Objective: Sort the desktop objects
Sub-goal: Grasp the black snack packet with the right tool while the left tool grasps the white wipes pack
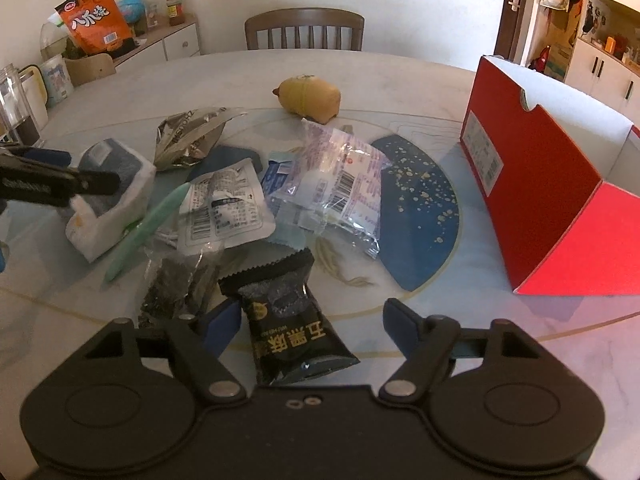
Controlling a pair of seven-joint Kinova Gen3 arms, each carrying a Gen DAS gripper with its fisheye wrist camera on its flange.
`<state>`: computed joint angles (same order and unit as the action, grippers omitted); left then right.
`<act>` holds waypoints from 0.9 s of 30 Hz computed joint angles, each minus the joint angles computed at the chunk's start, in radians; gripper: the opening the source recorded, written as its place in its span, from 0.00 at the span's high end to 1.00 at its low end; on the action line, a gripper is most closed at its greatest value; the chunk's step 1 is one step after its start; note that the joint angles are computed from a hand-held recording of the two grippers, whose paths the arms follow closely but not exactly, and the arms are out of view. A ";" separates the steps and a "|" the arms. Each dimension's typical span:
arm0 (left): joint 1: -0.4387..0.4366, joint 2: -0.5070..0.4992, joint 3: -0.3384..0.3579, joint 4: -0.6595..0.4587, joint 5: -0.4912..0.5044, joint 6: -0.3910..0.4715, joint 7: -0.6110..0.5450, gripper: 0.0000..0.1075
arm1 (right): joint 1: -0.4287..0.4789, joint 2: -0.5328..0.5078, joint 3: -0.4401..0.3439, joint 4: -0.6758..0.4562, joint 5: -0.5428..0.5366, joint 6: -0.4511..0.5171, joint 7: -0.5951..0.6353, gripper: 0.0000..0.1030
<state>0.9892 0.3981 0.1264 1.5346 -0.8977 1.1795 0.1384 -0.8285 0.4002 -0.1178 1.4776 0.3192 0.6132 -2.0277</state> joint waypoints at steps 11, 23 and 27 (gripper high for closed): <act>-0.072 -0.048 0.008 0.111 0.039 -0.179 0.042 0.04 | -0.005 0.018 0.000 -0.018 -0.004 0.033 0.009 0.25; -0.083 -0.053 0.003 0.117 0.064 -0.221 0.032 0.06 | -0.005 0.013 0.000 -0.008 -0.004 0.022 0.016 0.37; -0.077 -0.058 0.003 0.120 0.053 -0.233 0.034 0.18 | -0.016 0.017 0.001 -0.027 0.002 0.046 0.016 0.47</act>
